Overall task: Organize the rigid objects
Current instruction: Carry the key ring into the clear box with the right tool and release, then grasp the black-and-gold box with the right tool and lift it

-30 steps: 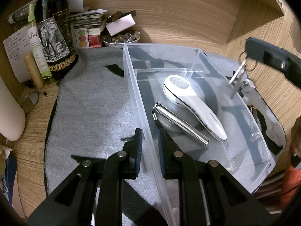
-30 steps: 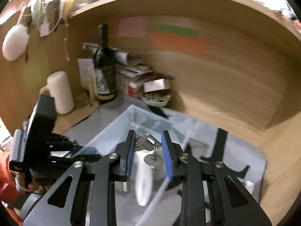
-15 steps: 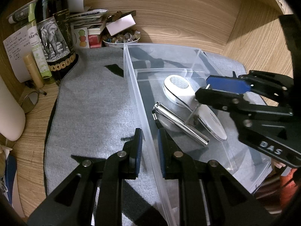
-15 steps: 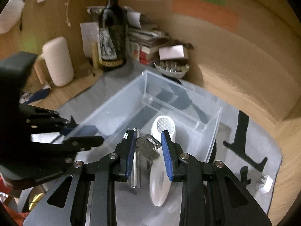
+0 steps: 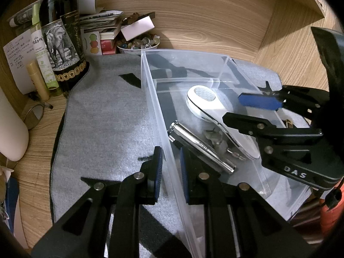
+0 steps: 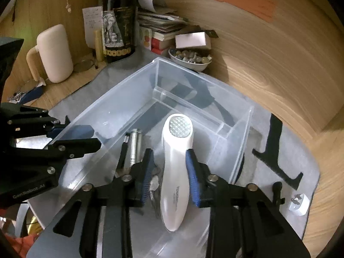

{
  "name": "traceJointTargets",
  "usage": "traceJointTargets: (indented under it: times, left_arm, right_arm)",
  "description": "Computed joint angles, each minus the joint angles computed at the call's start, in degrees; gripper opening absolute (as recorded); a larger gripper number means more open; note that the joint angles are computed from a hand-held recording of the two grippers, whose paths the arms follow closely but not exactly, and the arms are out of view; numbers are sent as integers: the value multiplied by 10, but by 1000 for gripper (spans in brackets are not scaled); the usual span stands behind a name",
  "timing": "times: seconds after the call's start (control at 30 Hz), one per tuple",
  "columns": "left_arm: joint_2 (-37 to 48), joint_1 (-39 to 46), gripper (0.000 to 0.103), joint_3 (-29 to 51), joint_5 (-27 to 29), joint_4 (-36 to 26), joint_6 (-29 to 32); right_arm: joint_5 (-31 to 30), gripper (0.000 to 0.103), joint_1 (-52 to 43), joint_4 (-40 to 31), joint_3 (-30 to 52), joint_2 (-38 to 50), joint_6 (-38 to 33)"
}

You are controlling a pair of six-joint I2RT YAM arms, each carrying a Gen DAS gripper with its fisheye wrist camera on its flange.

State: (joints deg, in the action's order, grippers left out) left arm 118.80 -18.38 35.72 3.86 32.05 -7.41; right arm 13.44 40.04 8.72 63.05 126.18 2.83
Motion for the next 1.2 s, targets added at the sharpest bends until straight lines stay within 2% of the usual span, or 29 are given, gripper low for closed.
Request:
traceJointTargets:
  times: [0.17, 0.33, 0.53, 0.77, 0.93, 1.07, 1.2]
  left_arm:
    - [0, 0, 16, 0, 0, -1, 0]
    - [0, 1, 16, 1, 0, -1, 0]
    - [0, 0, 16, 0, 0, 0, 0]
    - [0, 0, 16, 1, 0, -1, 0]
    - [0, 0, 16, 1, 0, -1, 0]
    - [0, 0, 16, 1, 0, -1, 0]
    - [1, -1, 16, 0, 1, 0, -2]
  right_arm:
    - [13, 44, 3, 28, -31, -28, 2]
    - [36, 63, 2, 61, -73, -72, 8]
    - [60, 77, -9, 94, -133, -141, 20]
    - [94, 81, -37, 128, -229, -242, 39]
    - [106, 82, -59, 154, -289, -281, 58]
    - [124, 82, -81, 166, -320, -274, 74]
    - [137, 82, -112, 169, -323, -218, 90]
